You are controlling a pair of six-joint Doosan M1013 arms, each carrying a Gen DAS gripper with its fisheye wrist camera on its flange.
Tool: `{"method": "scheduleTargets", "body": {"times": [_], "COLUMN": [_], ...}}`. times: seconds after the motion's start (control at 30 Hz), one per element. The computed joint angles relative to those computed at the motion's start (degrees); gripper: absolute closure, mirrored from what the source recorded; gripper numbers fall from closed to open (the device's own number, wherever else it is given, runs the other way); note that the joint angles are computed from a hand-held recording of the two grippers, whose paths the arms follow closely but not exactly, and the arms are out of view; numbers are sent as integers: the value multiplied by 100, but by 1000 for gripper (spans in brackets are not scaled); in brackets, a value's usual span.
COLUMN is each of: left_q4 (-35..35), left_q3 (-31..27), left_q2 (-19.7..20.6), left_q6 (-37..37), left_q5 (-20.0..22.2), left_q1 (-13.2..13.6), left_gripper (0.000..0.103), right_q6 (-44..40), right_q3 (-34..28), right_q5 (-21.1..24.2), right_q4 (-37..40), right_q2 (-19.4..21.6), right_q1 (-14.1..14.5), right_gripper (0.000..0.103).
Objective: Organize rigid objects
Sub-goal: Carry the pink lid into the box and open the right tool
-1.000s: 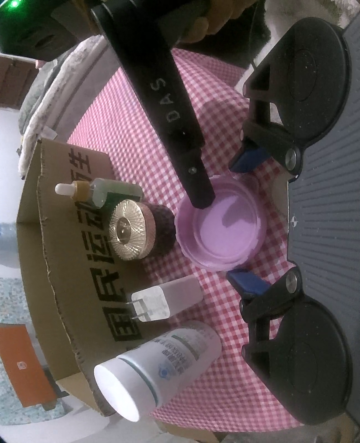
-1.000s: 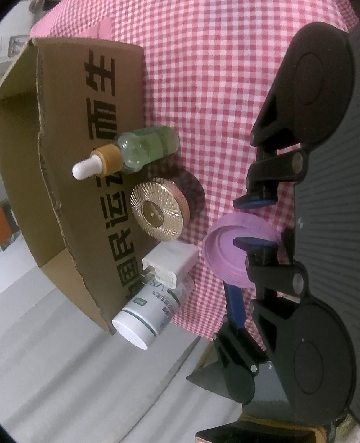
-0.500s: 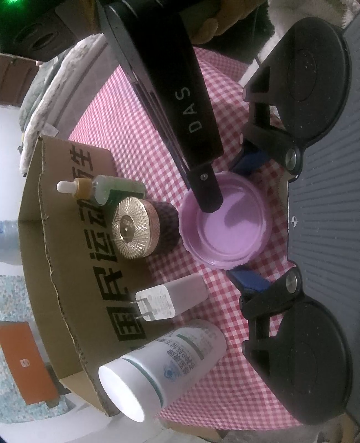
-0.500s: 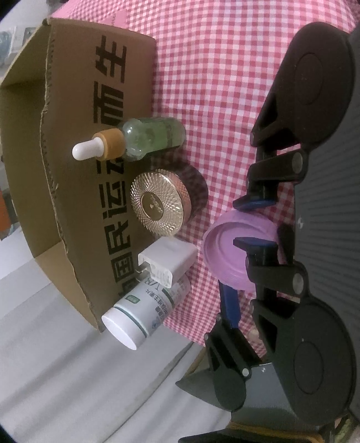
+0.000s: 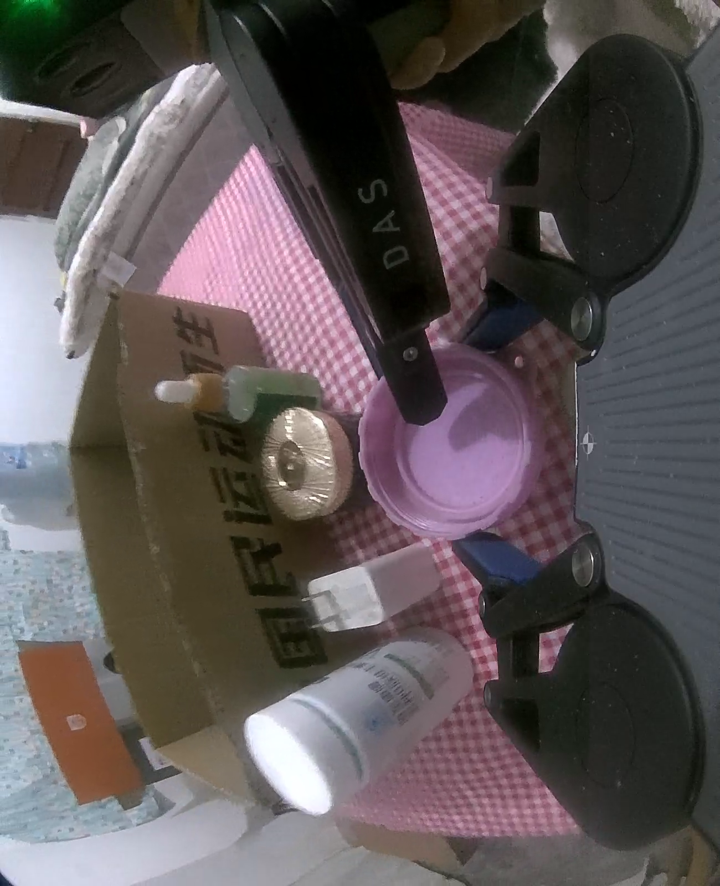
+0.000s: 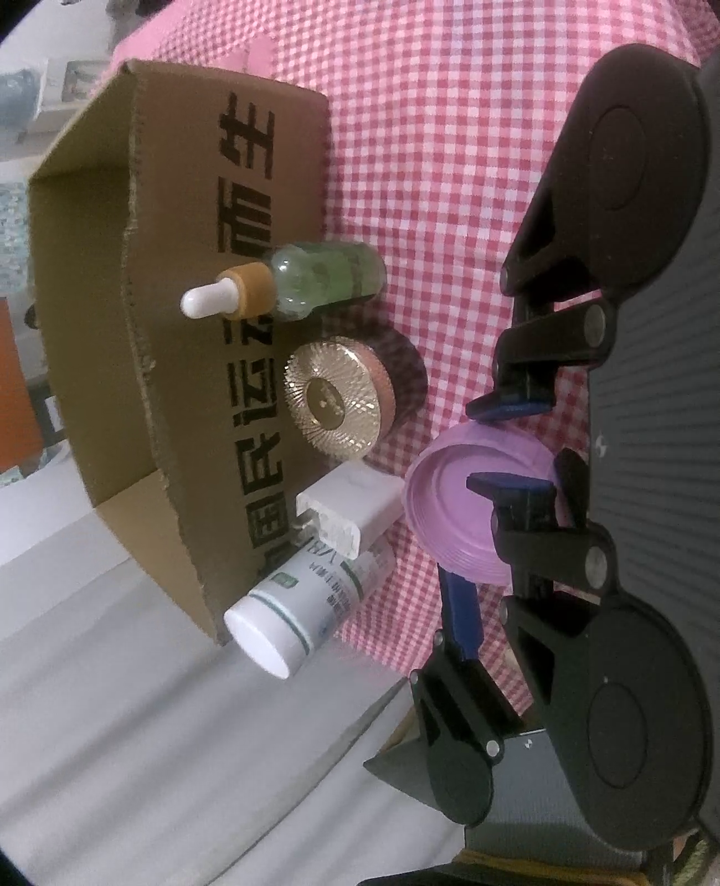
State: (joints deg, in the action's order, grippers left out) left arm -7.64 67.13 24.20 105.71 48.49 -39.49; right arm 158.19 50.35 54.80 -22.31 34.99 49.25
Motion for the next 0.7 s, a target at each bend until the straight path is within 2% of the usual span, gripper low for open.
{"method": "scheduleTargets", "body": {"times": [0.27,0.37,0.43,0.53,0.63,0.7], "left_q4": [-16,44,93,103,25,41], "left_q3": [-5,-206,-487,-1059,-1996,-2845], "left_q2": [-251,-238,-130,172,673,1143], "left_q6": [253,404,481,547,456,323], "left_q5": [-578,-769,-748,-526,182,884], "left_q1": [21,35,56,87,176,230], "left_gripper": [31,31,31,31,31,31], "right_q6": [-5,-281,-588,-1170,-1815,-2240], "right_q3": [-368,-670,-914,-1393,-2140,-2836], "right_q5": [170,263,308,420,692,1043], "right_q4": [-834,-1177,-1263,-1065,-472,47], "right_q2": [-37,-1,49,200,526,867], "right_q1": [150,163,118,-45,-319,-541], "right_gripper": [81,81,81,81,81,81]}}
